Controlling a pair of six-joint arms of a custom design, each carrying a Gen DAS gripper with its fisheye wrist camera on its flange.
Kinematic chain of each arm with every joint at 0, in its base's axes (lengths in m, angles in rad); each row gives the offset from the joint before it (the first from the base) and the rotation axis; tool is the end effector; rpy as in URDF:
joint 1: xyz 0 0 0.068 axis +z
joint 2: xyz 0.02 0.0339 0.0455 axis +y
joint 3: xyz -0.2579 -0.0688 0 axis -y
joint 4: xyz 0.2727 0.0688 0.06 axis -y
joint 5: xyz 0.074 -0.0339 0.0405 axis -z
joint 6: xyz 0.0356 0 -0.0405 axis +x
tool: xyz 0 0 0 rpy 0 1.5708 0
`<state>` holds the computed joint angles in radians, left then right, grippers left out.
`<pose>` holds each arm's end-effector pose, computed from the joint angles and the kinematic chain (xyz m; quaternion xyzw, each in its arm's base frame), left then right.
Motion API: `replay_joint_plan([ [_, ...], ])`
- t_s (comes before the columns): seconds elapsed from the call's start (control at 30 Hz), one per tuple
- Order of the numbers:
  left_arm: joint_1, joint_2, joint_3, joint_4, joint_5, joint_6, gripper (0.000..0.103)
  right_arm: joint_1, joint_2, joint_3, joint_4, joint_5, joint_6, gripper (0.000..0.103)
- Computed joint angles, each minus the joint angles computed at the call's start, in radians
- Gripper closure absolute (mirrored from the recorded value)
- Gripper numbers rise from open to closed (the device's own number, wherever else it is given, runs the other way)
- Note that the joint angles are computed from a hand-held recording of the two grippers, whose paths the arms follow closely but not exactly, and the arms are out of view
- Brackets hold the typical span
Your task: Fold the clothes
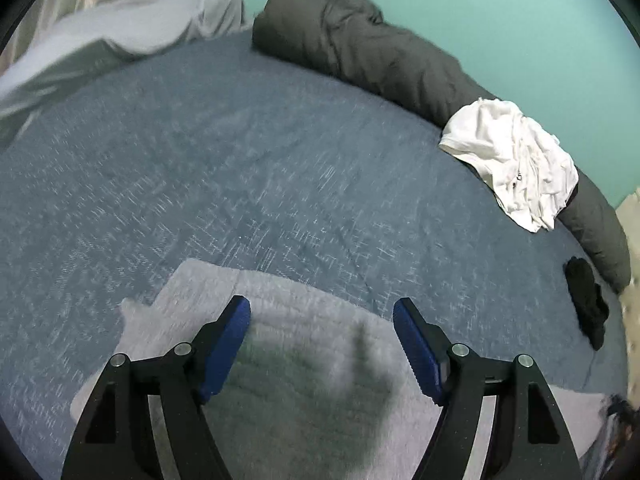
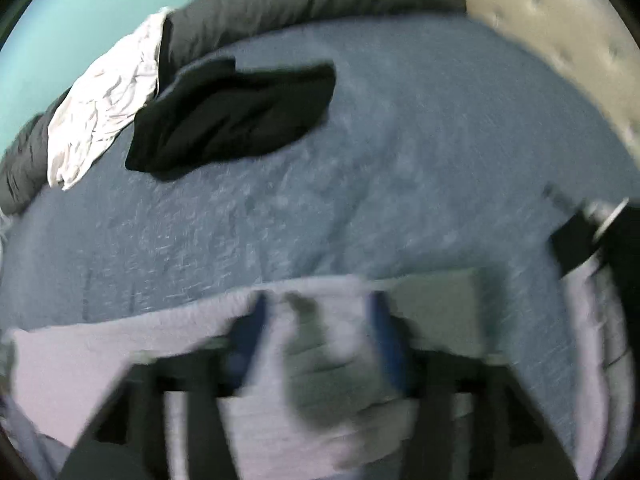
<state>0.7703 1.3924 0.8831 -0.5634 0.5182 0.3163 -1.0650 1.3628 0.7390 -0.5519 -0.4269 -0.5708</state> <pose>0.2216 0.1905 0.1946 -0.1493 0.9270 -0.0894 0.3323 0.1408 -0.2239 0.1570 0.1941 0.9394 0.0021 0.2827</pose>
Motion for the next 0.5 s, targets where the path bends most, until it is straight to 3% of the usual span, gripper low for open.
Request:
replay_joint_plan([
  [0.2,0.035,-0.307,-0.199,-0.065,0.075,0.105,0.024,-0.267,0.081,0.042,-0.114,-0.243,-0.21,0.034],
  [0.37,0.058,-0.581,-0.369,-0.227,0.178,0.204,0.024,-0.363,0.18,0.061,-0.169,-0.241,-0.286,0.034],
  [0.5,0.066,-0.752,-0.474,-0.347,0.197,0.227,0.023,-0.414,0.257,0.073,-0.232,-0.27,-0.331,0.034],
])
